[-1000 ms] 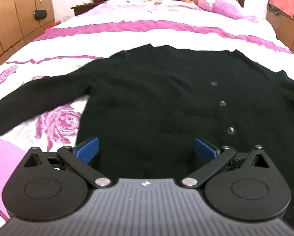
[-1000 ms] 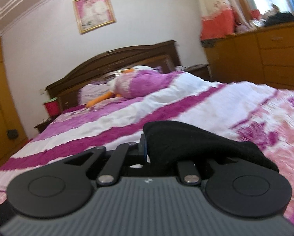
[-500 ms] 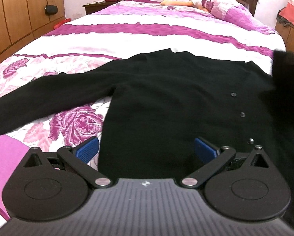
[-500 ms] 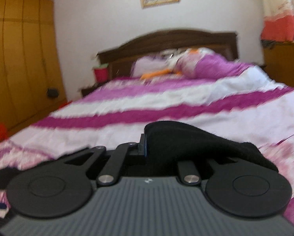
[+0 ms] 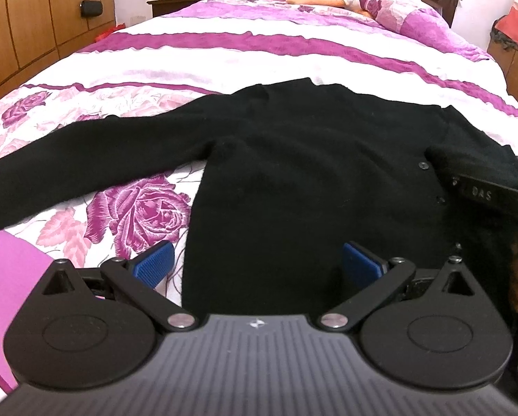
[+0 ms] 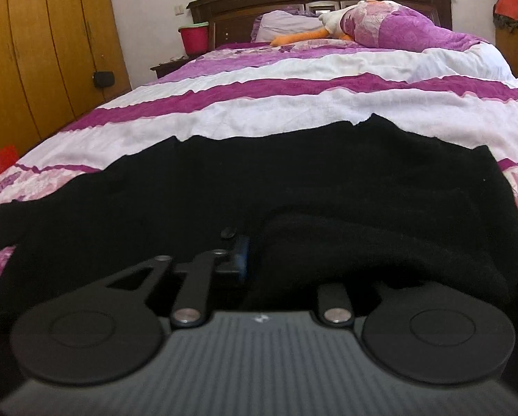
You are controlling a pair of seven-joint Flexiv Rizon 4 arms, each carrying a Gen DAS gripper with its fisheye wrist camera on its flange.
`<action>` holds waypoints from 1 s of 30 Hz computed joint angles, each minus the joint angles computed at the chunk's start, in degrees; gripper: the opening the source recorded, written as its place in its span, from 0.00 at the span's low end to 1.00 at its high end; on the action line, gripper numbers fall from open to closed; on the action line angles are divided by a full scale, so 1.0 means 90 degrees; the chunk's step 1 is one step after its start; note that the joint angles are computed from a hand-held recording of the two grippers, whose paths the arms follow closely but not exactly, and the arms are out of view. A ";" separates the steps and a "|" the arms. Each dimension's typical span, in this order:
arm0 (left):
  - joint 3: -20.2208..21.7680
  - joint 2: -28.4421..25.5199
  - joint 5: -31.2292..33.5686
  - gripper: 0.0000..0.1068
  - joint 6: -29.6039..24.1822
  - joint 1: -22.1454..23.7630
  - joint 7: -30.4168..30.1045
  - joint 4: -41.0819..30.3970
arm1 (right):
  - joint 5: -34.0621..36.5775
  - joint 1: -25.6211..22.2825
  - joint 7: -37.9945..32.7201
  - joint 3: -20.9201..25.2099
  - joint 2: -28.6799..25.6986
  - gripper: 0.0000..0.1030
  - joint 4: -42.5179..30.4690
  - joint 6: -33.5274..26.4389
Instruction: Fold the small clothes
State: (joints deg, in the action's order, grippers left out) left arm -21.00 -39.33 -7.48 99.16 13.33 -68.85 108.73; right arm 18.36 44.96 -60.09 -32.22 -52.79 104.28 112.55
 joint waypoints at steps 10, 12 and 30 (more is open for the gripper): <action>-0.0464 0.0093 0.0244 0.96 0.0139 0.0213 0.0099 0.0097 | 0.0019 -0.0710 -0.0205 0.1483 0.1476 0.49 0.1321 0.0641; -0.0614 0.0098 0.0320 0.96 0.0143 0.0270 0.0138 0.0101 | 0.0202 -0.0782 -0.0339 0.1674 0.1702 0.49 0.1643 0.0978; -0.0864 -0.0450 0.0899 0.96 0.0069 -0.0922 0.1017 -0.0612 | 0.2835 0.0184 -0.0730 0.0454 0.1752 0.51 0.2082 0.1169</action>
